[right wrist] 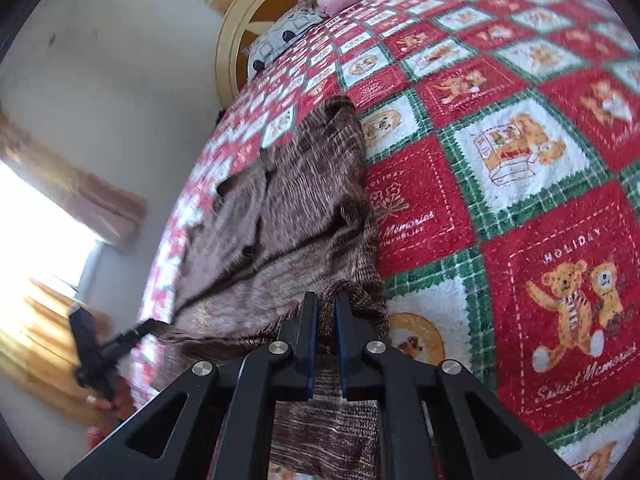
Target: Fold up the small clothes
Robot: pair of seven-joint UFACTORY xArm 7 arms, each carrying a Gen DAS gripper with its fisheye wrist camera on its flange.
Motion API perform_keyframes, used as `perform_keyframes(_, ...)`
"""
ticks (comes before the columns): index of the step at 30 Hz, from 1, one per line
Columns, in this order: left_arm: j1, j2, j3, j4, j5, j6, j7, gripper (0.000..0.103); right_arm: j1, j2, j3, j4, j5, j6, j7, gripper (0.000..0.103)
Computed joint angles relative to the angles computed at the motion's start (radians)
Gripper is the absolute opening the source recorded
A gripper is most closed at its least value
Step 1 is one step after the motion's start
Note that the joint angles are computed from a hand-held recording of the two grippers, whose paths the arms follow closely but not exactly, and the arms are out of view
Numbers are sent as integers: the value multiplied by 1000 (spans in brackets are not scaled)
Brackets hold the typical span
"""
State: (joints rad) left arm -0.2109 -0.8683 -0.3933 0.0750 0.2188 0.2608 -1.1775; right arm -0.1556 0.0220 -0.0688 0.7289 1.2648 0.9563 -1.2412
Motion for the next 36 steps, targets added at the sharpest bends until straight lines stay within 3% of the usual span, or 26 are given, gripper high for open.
perform_keyframes(2, -34, -102, -4, -25, 20, 79, 27, 67, -16, -17, -14, -10, 45, 16, -27, 25)
perform_keyframes(3, -43, -118, -2, -32, 28, 91, 40, 67, -23, -27, -22, -17, 68, 19, -44, 33)
perform_keyframes(4, -59, -136, -1, -44, 34, 97, 52, 67, -31, -45, -30, -34, 100, 17, -66, 49)
perform_keyframes(5, -67, -130, 0, -49, 41, 92, 65, 67, -35, -59, -35, -49, 124, 16, -86, 55)
perform_keyframes(9, -34, 11, -38, -13, 81, 9, 109, 67, -20, -122, -31, -114, 146, -49, -177, 55)
perform_keyframes(11, 50, 98, -116, 17, 113, -58, 74, 67, 6, -166, -18, -156, 160, -119, -236, 55)
perform_keyframes(16, 193, 287, -180, 68, 138, -175, 23, 61, 75, -217, -1, -210, 205, -227, -332, 55)
perform_keyframes(20, 265, 299, -231, 80, 136, -235, 5, 61, 104, -213, 0, -213, 217, -278, -362, 55)
perform_keyframes(23, 295, 265, -287, 93, 125, -213, -17, 61, 112, -201, -5, -208, 217, -283, -347, 55)
perform_keyframes(26, 352, 249, -334, 96, 141, -247, -32, 61, 118, -211, -3, -218, 234, -297, -363, 55)
perform_keyframes(31, 468, 346, -400, 136, 145, -276, -2, 61, 132, -218, 3, -230, 244, -316, -383, 55)
perform_keyframes(33, 489, 343, -427, 127, 132, -284, -17, 53, 135, -223, 3, -236, 251, -321, -393, 55)
perform_keyframes(36, 446, 311, -413, 105, 112, -273, -25, 44, 136, -223, 2, -237, 249, -323, -390, 55)
